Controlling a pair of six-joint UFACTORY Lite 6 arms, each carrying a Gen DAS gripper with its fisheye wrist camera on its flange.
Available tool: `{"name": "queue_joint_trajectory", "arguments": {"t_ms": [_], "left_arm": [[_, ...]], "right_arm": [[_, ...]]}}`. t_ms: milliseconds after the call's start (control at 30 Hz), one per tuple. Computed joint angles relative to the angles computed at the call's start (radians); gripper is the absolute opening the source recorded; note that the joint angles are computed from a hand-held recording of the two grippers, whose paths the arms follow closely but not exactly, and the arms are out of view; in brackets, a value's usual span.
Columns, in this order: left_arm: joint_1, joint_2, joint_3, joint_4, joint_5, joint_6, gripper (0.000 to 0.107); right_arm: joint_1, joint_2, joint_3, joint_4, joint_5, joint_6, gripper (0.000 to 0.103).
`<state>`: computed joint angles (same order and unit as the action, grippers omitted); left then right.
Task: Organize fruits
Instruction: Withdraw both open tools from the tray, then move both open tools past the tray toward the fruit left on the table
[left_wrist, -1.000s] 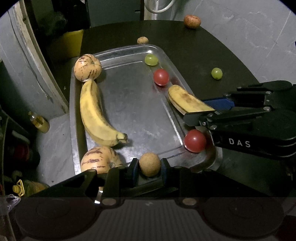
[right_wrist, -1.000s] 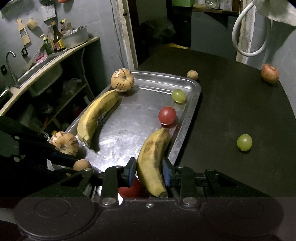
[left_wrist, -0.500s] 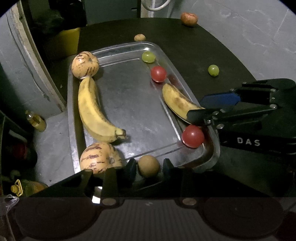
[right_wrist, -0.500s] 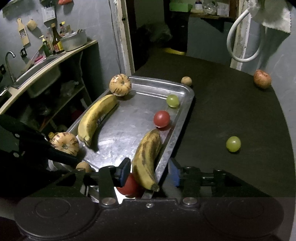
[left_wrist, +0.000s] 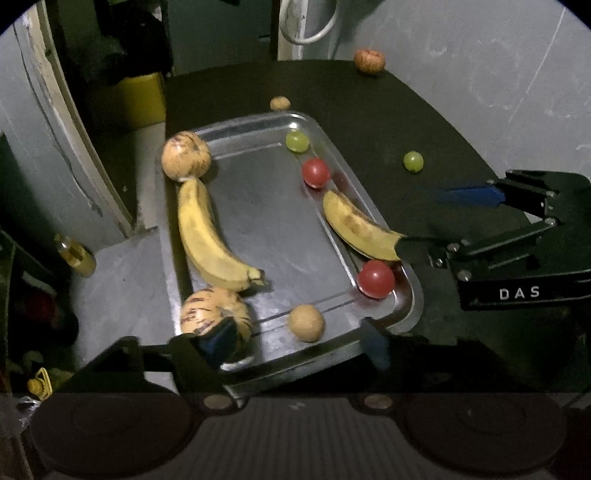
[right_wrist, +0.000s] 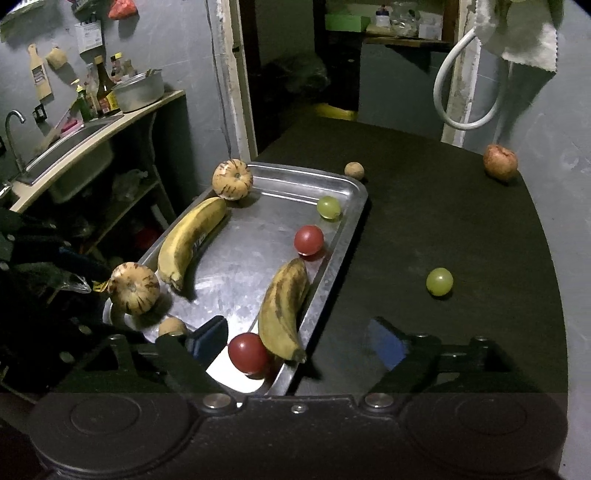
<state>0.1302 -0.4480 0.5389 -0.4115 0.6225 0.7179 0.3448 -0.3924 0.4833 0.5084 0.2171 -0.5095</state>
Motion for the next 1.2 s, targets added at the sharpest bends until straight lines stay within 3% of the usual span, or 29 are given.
{"name": "queue_joint_trajectory", "arguments": {"t_ms": [233,533,1200], "left_arm": [[0.075,-0.048,0.017,-0.039,0.076,0.075,0.094],[0.15,-0.051,0.025,0.008,0.105,0.082,0.102],[0.271,0.016,0.04,0.126,0.098,0.101,0.102]], "right_arm": [[0.004,-0.048,-0.011,-0.113,0.051,0.13,0.102],[0.055,-0.063,-0.014,-0.207,0.101,0.242,0.102],[0.143,0.027,0.023,-0.49,0.133,0.57,0.102]]}}
